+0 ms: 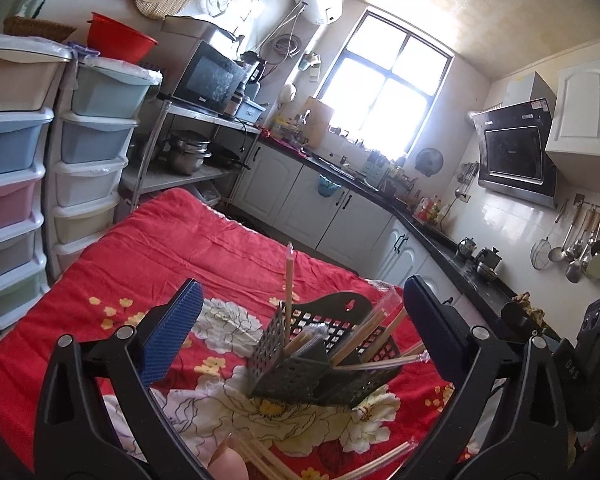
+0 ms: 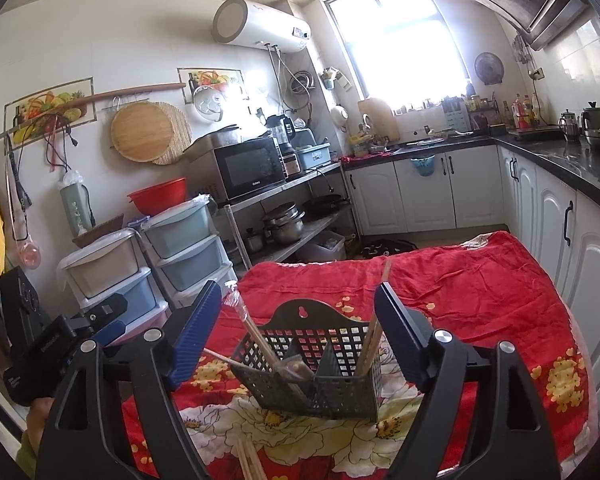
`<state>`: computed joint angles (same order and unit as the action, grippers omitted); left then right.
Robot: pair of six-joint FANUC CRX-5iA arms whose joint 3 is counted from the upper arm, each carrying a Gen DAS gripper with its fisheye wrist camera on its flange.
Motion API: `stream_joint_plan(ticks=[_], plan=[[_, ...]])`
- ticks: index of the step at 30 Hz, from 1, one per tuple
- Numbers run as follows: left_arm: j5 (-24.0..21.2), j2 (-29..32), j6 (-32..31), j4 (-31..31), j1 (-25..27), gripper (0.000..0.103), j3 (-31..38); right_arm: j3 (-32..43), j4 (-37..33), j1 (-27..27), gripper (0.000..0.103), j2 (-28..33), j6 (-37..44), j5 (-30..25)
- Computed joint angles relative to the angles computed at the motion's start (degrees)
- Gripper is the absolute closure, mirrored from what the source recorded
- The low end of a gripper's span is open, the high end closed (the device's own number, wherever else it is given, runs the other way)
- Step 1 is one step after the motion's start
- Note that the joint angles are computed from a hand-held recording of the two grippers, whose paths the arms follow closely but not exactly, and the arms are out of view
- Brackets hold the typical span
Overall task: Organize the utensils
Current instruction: 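Move both open grippers back down to the chopstick pile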
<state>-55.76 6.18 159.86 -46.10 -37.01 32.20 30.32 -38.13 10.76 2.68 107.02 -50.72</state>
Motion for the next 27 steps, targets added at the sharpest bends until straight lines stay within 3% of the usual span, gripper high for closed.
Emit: stream_joint_plan(ticks=[17, 27], plan=[[-1.23, -1.60, 1.47, 0.24, -1.05, 0.011, -2.64, -4.89, 0.71, 0.37, 0.020, -3.32, 2.13, 0.01], [-0.93, -2.36, 0.89, 3.60, -0.36, 0.011, -5.02, -7.28, 2.76, 1.04, 0.019, -4.50, 1.61, -0.66]])
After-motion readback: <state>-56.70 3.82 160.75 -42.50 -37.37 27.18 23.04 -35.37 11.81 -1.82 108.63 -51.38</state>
